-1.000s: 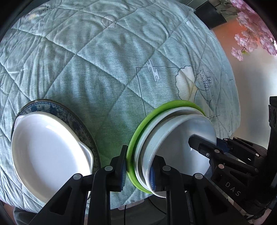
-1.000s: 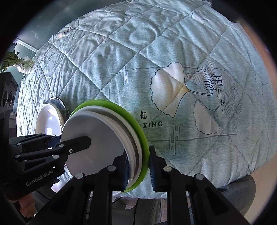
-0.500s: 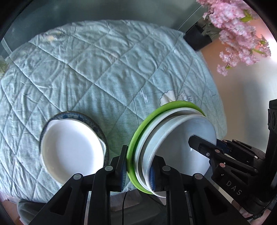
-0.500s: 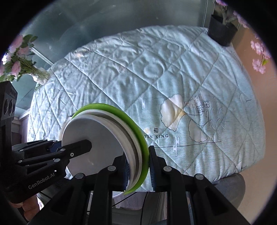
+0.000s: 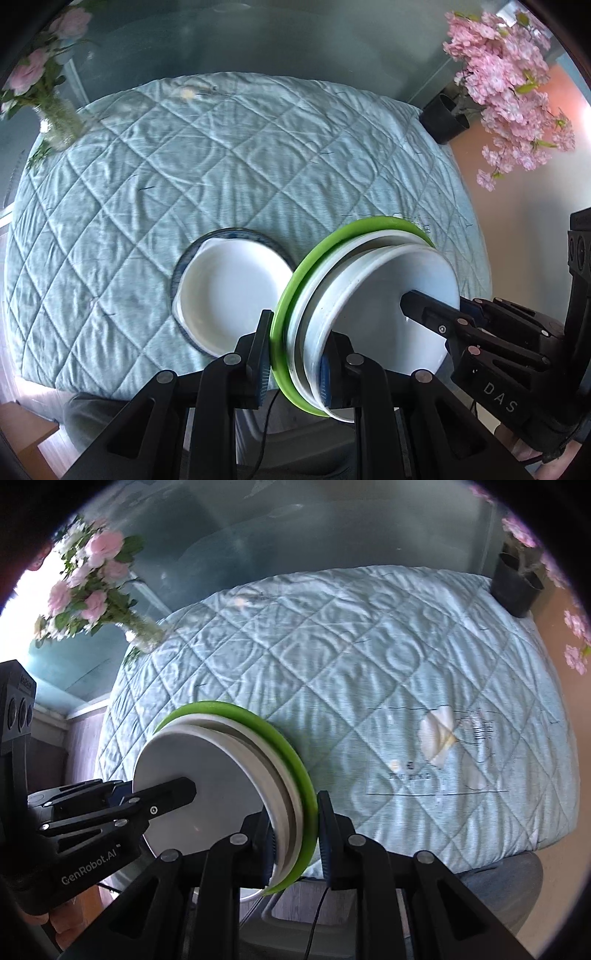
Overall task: Organize plates and bowls
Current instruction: 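Lift the green bowl stack and carry it over the patterned plate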
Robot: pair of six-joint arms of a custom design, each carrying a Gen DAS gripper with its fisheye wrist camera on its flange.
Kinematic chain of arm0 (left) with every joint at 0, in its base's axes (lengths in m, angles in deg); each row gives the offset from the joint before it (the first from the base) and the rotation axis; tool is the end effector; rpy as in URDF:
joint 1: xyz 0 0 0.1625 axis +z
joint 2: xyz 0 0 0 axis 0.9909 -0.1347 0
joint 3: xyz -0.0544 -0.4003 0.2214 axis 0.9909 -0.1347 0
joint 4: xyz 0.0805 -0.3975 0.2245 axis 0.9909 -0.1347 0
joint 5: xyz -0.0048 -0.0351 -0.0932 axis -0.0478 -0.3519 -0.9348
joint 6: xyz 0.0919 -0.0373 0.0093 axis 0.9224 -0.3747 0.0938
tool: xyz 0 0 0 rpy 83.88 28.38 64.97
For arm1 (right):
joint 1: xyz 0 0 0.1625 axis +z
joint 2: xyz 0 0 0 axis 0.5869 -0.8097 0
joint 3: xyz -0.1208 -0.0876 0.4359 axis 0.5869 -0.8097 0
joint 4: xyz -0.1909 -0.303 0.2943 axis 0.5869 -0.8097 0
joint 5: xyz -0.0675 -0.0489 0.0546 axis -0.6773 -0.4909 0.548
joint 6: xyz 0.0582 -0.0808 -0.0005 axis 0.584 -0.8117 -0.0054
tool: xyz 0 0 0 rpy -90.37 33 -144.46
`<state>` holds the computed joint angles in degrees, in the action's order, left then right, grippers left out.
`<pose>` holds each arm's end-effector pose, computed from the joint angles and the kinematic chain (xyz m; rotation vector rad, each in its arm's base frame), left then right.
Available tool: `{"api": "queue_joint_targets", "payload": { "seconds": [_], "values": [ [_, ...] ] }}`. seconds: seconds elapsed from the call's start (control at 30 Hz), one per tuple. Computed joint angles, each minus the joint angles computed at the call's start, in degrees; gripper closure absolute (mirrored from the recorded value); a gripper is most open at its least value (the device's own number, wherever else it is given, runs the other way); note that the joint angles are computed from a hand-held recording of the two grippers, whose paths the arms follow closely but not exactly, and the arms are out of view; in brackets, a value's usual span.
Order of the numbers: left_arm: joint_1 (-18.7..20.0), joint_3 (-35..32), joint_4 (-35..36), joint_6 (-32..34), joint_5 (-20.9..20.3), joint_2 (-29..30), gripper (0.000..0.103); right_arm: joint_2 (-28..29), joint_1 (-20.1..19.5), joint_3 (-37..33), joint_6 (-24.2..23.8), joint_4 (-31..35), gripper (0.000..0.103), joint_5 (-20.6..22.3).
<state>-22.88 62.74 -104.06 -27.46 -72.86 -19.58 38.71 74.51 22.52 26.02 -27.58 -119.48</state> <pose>-0.2600 -0.8059 0.3107 -0.0634 2.5788 -0.2552 0.3950 -0.8196 0.1725 0.4178 -2.5931 0.1281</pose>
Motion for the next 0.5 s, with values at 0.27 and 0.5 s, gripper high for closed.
{"api": "queue_joint_targets", "payload": {
  "seconds": [0.27, 0.5],
  "values": [
    [2.4, 3.9, -1.5, -1.1, -0.1, -3.9, 0.086, 3.6, 1.3, -2.7, 0.0, 2.0, 0.084, 0.6],
    [5.8, 5.8, -3.0, -0.8, -2.3, -4.1, 0.086, 7.4, 0.8, -5.7, 2.1, 5.4, 0.084, -0.1]
  ]
}}
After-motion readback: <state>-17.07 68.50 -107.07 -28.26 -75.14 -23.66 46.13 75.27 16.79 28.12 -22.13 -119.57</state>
